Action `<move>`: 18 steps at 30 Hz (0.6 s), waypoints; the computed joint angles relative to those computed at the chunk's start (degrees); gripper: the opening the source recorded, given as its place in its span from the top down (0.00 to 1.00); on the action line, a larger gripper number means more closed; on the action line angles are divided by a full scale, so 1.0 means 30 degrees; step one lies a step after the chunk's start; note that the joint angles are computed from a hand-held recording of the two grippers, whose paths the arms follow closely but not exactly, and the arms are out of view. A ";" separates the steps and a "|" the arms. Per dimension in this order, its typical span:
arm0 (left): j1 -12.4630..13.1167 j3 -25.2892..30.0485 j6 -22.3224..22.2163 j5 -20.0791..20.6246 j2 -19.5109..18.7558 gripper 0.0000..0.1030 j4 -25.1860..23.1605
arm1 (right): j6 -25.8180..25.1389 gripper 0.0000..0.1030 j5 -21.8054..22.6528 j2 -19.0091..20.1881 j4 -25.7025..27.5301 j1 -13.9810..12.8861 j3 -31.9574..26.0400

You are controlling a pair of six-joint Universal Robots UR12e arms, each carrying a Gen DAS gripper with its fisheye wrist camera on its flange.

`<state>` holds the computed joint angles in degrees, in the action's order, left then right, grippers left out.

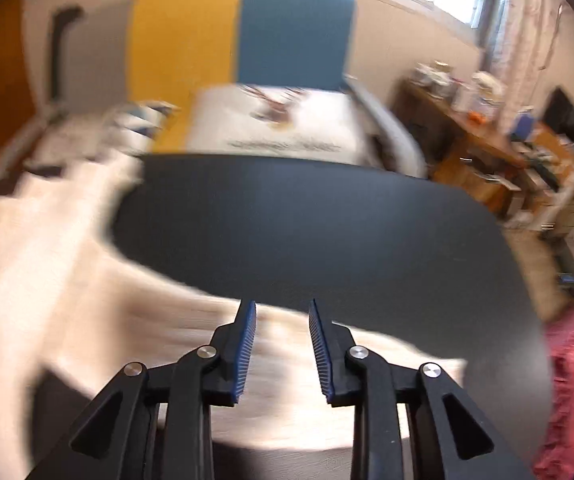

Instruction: Fold clothes

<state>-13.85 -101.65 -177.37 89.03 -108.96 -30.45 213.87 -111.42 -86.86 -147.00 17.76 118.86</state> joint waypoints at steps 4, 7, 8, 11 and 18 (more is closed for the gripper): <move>-0.0604 0.0989 0.1092 0.2050 -0.1122 0.17 0.1103 | -0.1155 0.71 0.2133 0.0823 -0.0604 0.0541 -0.0718; -0.1004 0.1596 0.2428 0.3243 -0.1903 0.16 0.1720 | -0.1601 0.71 0.2324 0.2038 -0.0072 0.0929 -0.1636; -0.1113 0.1936 0.2742 0.3668 -0.2215 0.16 0.1292 | -0.1500 0.71 0.2421 0.2363 0.0330 0.0914 -0.1878; -0.1127 0.2344 0.2917 0.4586 -0.2717 0.16 0.0789 | -0.1409 0.71 0.2641 0.2938 0.1820 0.0790 -0.2319; -0.0751 0.2246 0.2951 0.4247 -0.2793 0.10 0.0715 | -0.1620 0.72 0.2546 0.2276 0.3240 0.0209 -0.1893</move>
